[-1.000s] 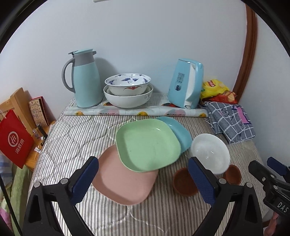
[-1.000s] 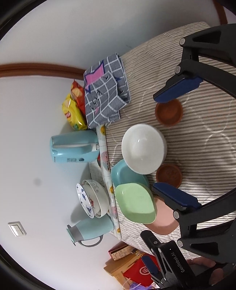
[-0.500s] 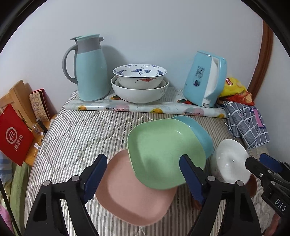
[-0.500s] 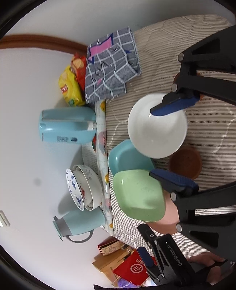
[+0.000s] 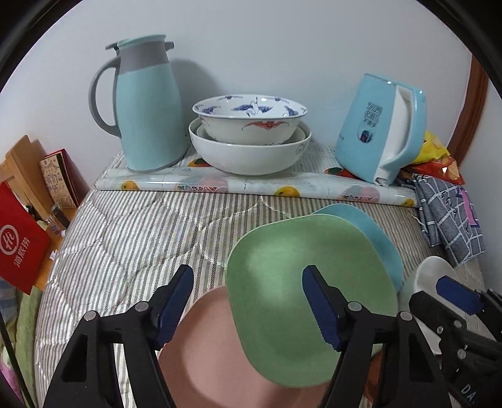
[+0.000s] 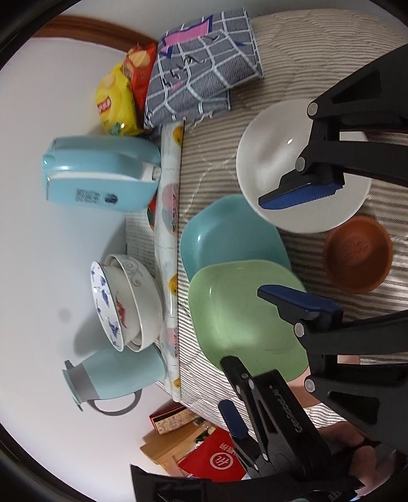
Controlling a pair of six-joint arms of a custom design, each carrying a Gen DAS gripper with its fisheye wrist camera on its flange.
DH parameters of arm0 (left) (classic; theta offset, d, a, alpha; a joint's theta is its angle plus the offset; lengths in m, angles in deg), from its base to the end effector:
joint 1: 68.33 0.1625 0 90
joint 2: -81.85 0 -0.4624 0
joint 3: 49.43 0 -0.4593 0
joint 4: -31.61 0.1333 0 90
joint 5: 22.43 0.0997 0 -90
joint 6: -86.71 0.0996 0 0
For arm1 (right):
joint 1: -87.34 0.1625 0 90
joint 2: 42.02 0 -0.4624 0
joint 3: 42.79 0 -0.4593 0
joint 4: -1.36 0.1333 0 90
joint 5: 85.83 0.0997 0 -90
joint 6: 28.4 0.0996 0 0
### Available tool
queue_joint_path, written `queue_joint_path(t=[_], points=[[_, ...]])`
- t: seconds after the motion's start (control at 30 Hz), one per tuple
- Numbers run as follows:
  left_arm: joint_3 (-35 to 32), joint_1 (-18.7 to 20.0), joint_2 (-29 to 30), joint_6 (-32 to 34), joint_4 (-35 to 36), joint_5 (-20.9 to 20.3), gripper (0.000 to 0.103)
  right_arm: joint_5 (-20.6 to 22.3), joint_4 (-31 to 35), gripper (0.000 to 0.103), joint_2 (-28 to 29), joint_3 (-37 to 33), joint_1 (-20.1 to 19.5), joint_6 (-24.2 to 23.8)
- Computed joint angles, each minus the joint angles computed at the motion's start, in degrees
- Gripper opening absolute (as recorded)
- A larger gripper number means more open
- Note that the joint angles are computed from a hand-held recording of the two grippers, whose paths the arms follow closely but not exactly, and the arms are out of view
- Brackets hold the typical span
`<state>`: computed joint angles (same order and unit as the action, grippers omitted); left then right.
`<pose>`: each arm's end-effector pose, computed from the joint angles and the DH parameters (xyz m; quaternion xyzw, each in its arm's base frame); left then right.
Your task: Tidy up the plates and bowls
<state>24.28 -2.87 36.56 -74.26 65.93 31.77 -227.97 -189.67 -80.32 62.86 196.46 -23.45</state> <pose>-0.1072 -0.6960 0.1550 0.2760 0.8856 -0.2383 0.2876 0.2667 -0.6025 0.0296 -0.0203 -0.8689 0.3422 0.3571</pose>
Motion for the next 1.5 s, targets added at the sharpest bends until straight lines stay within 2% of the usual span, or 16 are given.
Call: queue_joint_path(t=[0.3,0.37,0.47,0.57,0.63,0.73,0.87,1.27,1.5], points=[[-5.5,1.67,4.37,-1.87,3.09,0.61,0.062,2.95,4.06,0.042,1.27,-2.33,-2.17,0.27],[-6.19,1.93,5.1,-2.06,3.62,0.73,0.054,3.07,4.97,0.04,1.55,-2.88,-2.51,0.29],[-7.53,2.49,6.12,-3.19,5.36,1.63,0.048,3.1,6.5,0.035,1.93,-3.69,-3.0,0.38],[-7.85,2.76,6.43,-3.35,5.84,1.84,0.038,3.14,7.1,0.025,2.26,-4.09,-3.4,0.3],[-7.65,2.95,6.19,-3.28,5.77,2.93,0.03,3.62,7.53,0.013,2.34,-4.21,-3.63,0.31],[-6.97,2.76,5.77,-2.79,5.18,2.61,0.023,3.32,6.12,0.008,3.02,-4.6,-3.56,-0.84],[-6.27,2.88,4.91,-2.91,4.86,2.8,0.015,1.74,5.59,0.008,3.65,-5.07,-3.28,-1.29],[-0.7,2.53,-0.81,-3.5,2.16,1.89,0.013,3.54,2.12,0.006,3.6,-4.03,-1.55,-3.0],[2.72,2.78,-3.96,-4.32,1.19,0.34,0.012,4.59,2.4,0.006,4.4,-3.98,-0.26,-3.34]])
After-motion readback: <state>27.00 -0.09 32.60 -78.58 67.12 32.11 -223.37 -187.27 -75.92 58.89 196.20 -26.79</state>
